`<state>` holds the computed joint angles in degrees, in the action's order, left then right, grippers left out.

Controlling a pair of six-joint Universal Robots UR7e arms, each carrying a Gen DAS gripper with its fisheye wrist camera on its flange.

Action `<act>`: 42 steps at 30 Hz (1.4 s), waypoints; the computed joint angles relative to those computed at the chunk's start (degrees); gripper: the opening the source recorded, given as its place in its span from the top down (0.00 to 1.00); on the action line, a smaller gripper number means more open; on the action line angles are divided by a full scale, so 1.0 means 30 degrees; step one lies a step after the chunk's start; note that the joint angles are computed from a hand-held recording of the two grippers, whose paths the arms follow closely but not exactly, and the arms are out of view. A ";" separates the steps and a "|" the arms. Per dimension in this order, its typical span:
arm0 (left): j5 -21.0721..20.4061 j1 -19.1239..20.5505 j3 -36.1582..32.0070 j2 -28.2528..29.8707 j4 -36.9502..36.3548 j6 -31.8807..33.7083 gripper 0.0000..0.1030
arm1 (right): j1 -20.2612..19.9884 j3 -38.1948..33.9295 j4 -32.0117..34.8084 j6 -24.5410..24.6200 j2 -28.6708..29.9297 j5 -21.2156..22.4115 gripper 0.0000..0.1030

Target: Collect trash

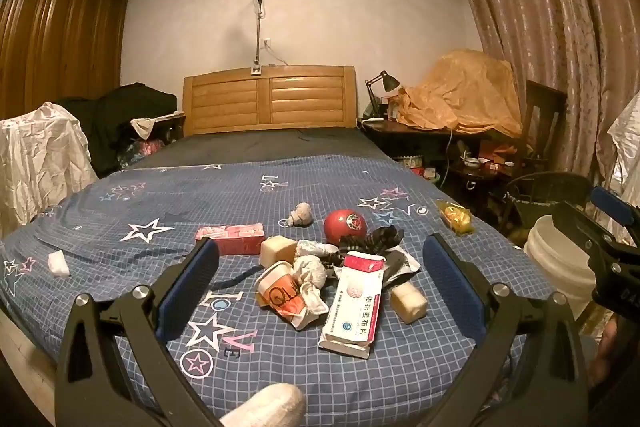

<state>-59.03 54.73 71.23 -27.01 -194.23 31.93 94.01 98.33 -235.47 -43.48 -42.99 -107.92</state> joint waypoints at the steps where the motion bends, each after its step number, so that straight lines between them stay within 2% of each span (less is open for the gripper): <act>1: -0.0008 0.0004 -0.0006 0.0001 0.0016 -0.0001 0.05 | -0.0016 0.0005 0.0047 0.0009 -0.0001 0.0008 0.04; 42: -0.0156 0.0420 -0.0285 0.0377 0.0102 0.0066 0.05 | 0.0004 0.0067 0.0285 0.0076 0.0108 -0.0086 0.04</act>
<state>-59.50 55.99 70.38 -25.88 -193.93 32.13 94.02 98.53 -234.61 -43.25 -42.67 -108.18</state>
